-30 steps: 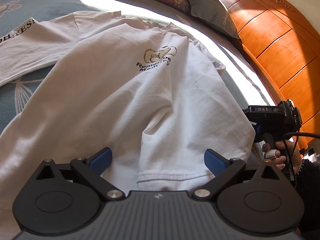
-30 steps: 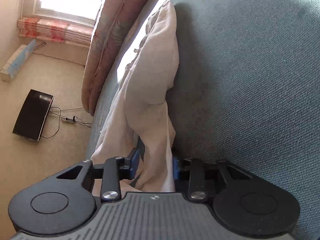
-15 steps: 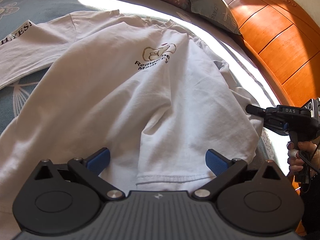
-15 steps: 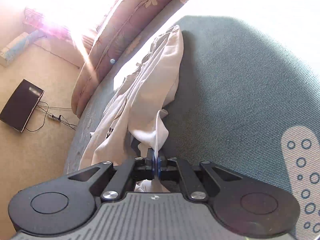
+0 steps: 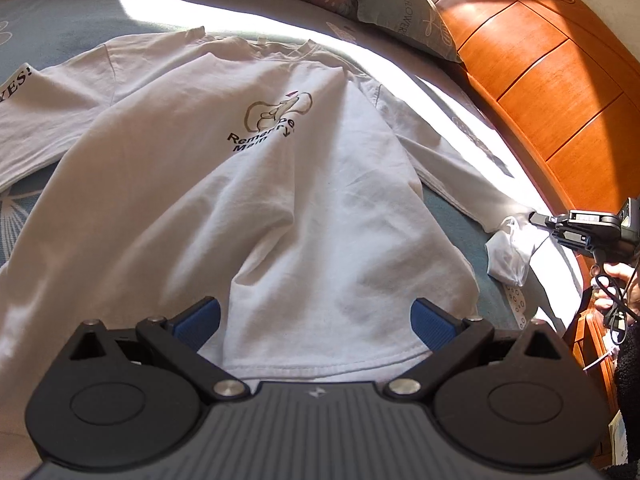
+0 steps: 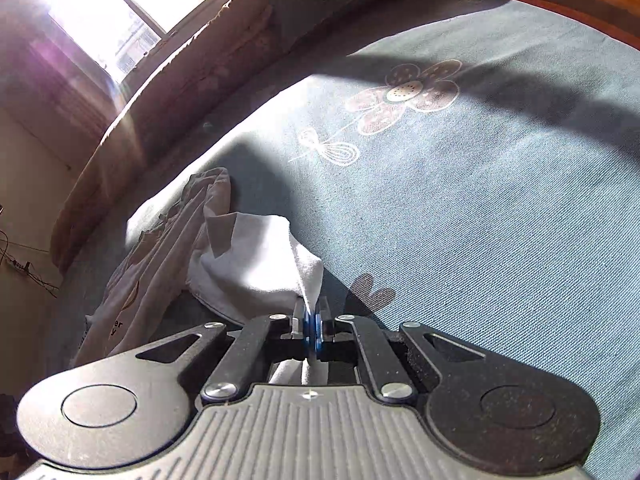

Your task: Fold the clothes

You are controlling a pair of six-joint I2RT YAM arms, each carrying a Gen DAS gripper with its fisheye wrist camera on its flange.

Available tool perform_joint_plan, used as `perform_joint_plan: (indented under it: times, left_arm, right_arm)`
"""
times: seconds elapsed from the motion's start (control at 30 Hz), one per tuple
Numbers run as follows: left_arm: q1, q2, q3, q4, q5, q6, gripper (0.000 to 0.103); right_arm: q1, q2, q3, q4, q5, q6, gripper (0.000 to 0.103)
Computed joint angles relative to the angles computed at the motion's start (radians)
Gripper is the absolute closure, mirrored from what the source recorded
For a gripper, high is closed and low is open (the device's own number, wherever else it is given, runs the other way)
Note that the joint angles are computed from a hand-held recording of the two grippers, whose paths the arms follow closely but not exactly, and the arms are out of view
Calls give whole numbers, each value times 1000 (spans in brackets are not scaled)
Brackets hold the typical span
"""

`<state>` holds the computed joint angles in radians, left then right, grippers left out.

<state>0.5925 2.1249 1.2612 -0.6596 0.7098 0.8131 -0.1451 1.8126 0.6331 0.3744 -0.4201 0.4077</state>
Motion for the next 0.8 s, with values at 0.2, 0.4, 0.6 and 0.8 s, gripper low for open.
perform_joint_plan:
  times: [0.2, 0.4, 0.6, 0.8]
  left_arm:
    - [-12, -3, -13, 19, -30, -16, 3]
    - [-28, -10, -6, 26, -40, -28, 3]
    - [-38, -9, -9, 30, -64, -33, 3]
    - [-49, -26, -30, 36, -74, -31, 3]
  right_arm:
    - [-81, -19, 88, -137, 38, -89, 97]
    - [-131, 42, 238, -224, 111, -126, 97]
    - [-130, 140, 351, -225, 167, -97, 87]
    - [-172, 56, 132, 9, 165, -17, 47]
